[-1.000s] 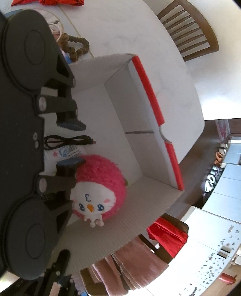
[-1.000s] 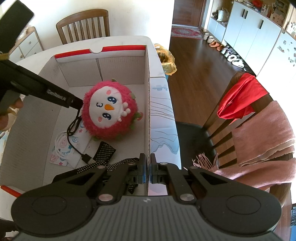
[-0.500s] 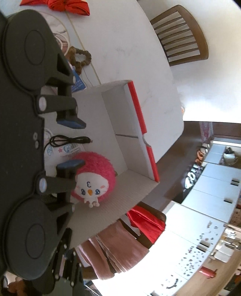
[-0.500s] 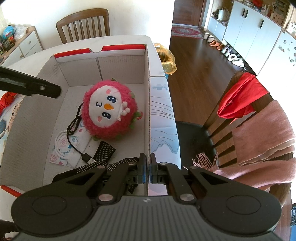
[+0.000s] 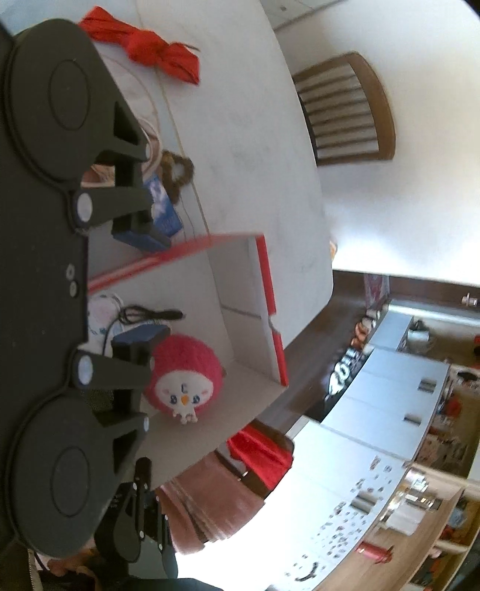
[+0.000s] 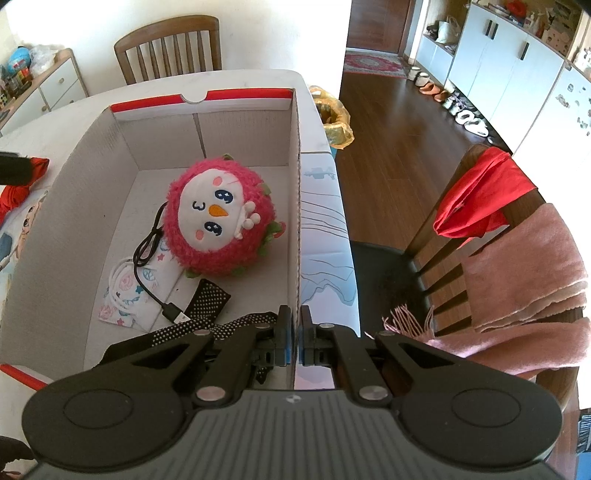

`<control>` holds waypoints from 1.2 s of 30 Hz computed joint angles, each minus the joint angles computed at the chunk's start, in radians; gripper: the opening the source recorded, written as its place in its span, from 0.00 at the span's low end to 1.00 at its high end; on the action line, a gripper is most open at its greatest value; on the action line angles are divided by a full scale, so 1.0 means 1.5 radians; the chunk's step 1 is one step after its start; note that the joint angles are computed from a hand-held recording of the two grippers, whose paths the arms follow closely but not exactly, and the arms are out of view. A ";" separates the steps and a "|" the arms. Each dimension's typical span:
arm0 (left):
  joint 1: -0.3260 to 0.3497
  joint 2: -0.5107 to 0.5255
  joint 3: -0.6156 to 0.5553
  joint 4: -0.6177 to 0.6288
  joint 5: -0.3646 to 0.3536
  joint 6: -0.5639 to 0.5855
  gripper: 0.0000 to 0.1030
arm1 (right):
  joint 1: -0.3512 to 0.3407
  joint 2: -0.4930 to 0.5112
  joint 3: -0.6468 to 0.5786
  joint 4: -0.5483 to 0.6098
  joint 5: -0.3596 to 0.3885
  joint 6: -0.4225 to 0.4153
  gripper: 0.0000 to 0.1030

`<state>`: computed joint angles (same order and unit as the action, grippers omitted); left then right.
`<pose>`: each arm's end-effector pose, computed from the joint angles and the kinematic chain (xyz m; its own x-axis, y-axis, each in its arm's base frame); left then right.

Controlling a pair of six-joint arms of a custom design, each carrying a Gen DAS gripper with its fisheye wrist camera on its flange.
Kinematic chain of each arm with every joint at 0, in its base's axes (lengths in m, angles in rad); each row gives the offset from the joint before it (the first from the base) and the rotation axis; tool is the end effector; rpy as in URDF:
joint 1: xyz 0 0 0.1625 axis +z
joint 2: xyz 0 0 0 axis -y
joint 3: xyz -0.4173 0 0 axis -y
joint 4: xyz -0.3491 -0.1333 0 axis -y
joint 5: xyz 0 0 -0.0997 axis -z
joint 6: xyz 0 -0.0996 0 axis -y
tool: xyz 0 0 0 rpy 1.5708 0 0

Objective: Organize objects
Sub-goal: 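Move the left gripper back over the table toward the cartoon doll pillow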

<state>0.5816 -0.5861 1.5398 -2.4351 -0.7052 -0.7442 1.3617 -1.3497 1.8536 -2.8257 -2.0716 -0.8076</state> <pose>-0.4226 -0.5281 0.0354 -0.7839 0.0553 -0.6184 0.4095 0.7947 -0.4481 -0.0263 -0.5359 0.4052 -0.6558 -0.1693 0.7357 -0.4661 0.8575 -0.2181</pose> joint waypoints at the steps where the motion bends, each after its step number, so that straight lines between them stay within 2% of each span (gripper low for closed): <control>1: -0.002 -0.007 0.012 -0.002 0.004 -0.011 0.45 | 0.000 0.000 0.001 -0.002 0.000 -0.002 0.03; 4: -0.008 -0.026 0.042 -0.001 0.017 -0.047 0.47 | 0.000 0.000 0.001 -0.002 -0.001 -0.003 0.03; 8: -0.011 -0.045 0.069 0.026 0.034 -0.097 0.56 | 0.000 0.000 0.001 -0.003 -0.001 -0.004 0.03; 12: -0.009 -0.061 0.091 0.053 0.040 -0.142 0.58 | -0.001 -0.001 0.002 -0.003 -0.001 -0.005 0.03; 15: -0.010 -0.071 0.110 0.050 0.046 -0.157 0.62 | -0.002 -0.001 0.001 -0.003 -0.001 -0.008 0.03; 16: -0.011 -0.072 0.115 0.048 0.047 -0.158 0.68 | -0.002 -0.001 0.001 -0.003 -0.001 -0.008 0.03; 17: -0.011 -0.074 0.119 0.045 0.049 -0.160 0.77 | -0.002 -0.001 0.001 -0.003 -0.001 -0.008 0.03; 21: -0.012 -0.075 0.134 0.030 0.058 -0.155 0.87 | -0.002 -0.001 0.001 -0.004 -0.001 -0.008 0.03; 23: -0.009 -0.075 0.139 0.030 0.059 -0.162 0.95 | -0.002 -0.001 0.002 -0.005 -0.002 -0.008 0.03; 26: -0.005 -0.076 0.151 0.026 0.063 -0.174 0.99 | -0.002 -0.001 0.002 -0.005 -0.002 -0.008 0.03; 32: 0.013 -0.086 0.182 0.038 0.057 -0.217 0.99 | -0.002 -0.001 0.002 -0.004 -0.003 -0.007 0.03; 36: 0.023 -0.097 0.199 0.073 0.065 -0.267 0.99 | -0.001 -0.001 0.002 -0.005 -0.003 -0.008 0.03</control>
